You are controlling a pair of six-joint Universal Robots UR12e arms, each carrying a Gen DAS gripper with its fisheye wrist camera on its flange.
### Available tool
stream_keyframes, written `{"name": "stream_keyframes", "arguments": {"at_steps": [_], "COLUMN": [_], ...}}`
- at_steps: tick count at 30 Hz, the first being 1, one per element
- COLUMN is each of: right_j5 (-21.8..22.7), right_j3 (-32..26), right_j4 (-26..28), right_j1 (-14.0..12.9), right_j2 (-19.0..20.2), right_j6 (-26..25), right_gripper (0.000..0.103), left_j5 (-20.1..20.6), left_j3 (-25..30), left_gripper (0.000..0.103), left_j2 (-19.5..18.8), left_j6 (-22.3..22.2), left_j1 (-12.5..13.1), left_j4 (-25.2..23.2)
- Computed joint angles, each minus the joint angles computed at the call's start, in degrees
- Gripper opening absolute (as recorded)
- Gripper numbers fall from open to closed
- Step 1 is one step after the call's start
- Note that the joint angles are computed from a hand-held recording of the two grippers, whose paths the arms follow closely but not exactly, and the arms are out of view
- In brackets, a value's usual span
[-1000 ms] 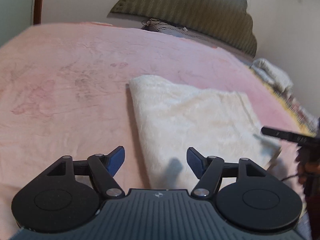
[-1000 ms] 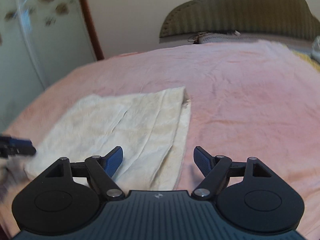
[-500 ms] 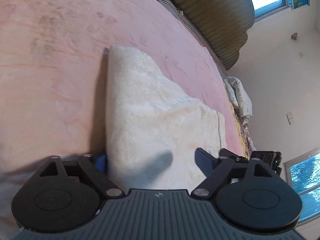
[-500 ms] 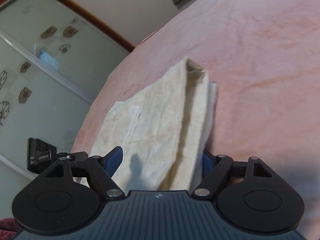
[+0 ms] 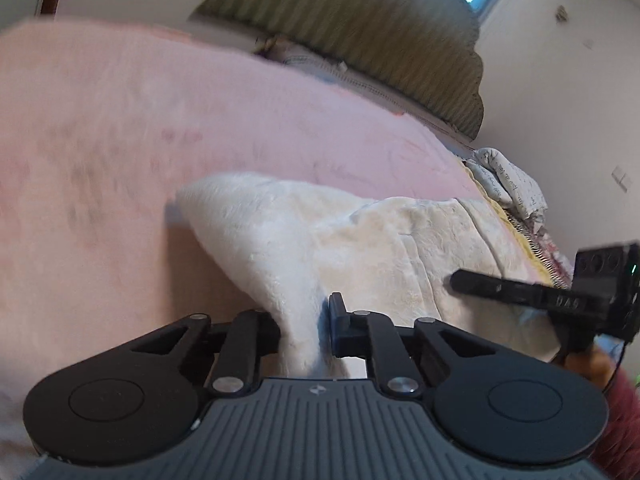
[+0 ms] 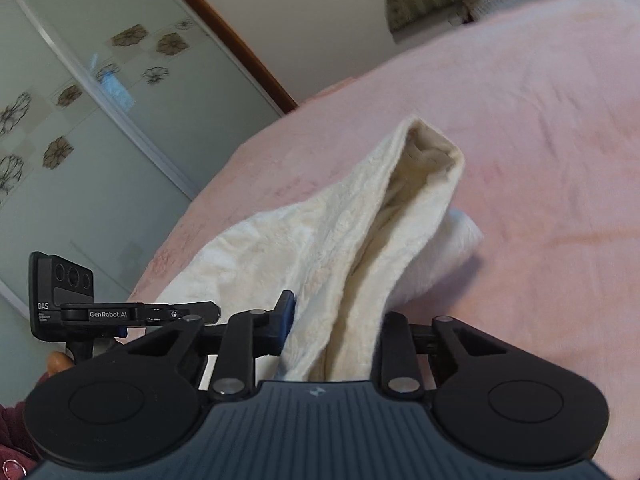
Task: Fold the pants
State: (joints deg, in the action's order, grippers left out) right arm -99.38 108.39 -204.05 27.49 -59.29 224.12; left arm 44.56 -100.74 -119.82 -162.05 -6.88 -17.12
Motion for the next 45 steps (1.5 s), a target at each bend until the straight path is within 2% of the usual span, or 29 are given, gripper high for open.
{"name": "stream_keyframes", "arguments": {"at_steps": [2, 4, 9, 13, 16, 19, 20, 21, 22, 23, 25, 27, 29, 31, 34, 39, 41, 45], "right_j5": [0.2, 0.7, 3.4, 4.8, 5.3, 6.1, 5.9, 4.4, 3.5, 4.0, 5.4, 4.9, 5.0, 6.6, 7.9, 6.7, 4.9, 1.2], "right_j3": [-1.6, -3.8, -11.0, -16.5, -19.4, -21.6, -22.0, -22.3, -22.0, -21.0, -18.9, -16.9, -15.4, -14.5, -14.0, -14.7, -14.8, -15.6], "right_j4": [1.5, 2.4, 3.3, 3.9, 5.7, 10.9, 13.9, 16.0, 16.3, 15.0, 12.7, 12.3, 12.5, 12.9, 13.8, 13.5, 13.4, 14.1], "right_j1": [-0.2, -0.8, -3.8, -6.5, -7.9, -8.7, -8.7, -8.5, -8.4, -8.5, -8.9, -8.8, -8.4, -8.4, -8.2, -7.9, -7.4, -6.3], "right_j2": [-0.3, 0.1, 3.2, 6.8, 9.3, 11.0, 11.2, 11.4, 11.4, 11.3, 10.7, 9.5, 8.4, 7.8, 7.4, 7.9, 7.9, 8.2], "right_j6": [-4.3, -7.9, -14.4, -14.6, -13.0, -11.6, -11.2, -10.6, -9.3, -7.3, -3.8, -2.9, -4.5, -5.5, -4.0, -0.8, -0.1, -4.6], "right_gripper": [0.025, 0.025, 0.025, 0.025, 0.025, 0.025, 0.028, 0.036, 0.041, 0.045, 0.046, 0.051, 0.051, 0.051, 0.051, 0.051, 0.052, 0.052], "left_j5": [1.0, 1.8, 6.1, 10.8, 14.5, 19.0, 19.8, 19.2, 18.7, 18.5, 19.7, 21.5, 23.1, 24.5, 25.6, 28.1, 28.8, 29.6], "left_j3": [0.4, 2.5, 12.2, 19.2, 23.8, 27.1, 27.0, 26.7, 26.5, 26.5, 26.0, 25.7, 24.7, 23.7, 22.6, 21.0, 20.7, 20.9], "left_gripper": [0.015, 0.015, 0.019, 0.022, 0.023, 0.025, 0.028, 0.030, 0.036, 0.044, 0.051, 0.054, 0.061, 0.063, 0.067, 0.073, 0.075, 0.080], "left_j2": [-0.1, -1.0, -5.3, -9.7, -12.7, -14.7, -15.0, -15.1, -15.0, -14.8, -14.1, -14.0, -13.4, -13.0, -12.6, -12.1, -12.0, -12.3], "left_j6": [-1.2, -2.8, -5.2, -7.8, -8.7, -8.4, -8.7, -9.5, -9.9, -9.8, -9.5, -8.2, -7.1, -7.4, -8.1, -7.7, -7.3, -7.8], "left_j1": [0.1, 0.3, -0.5, -1.7, -2.6, -3.5, -3.5, -3.3, -3.1, -3.0, -3.0, -3.0, -3.0, -3.3, -3.6, -4.2, -4.4, -4.5], "left_j4": [4.6, 6.9, 4.9, 5.3, 1.1, -6.4, -6.4, -5.3, -4.9, -5.3, -5.7, -4.0, -3.1, -2.2, -1.8, 0.7, 1.4, 1.6]}}
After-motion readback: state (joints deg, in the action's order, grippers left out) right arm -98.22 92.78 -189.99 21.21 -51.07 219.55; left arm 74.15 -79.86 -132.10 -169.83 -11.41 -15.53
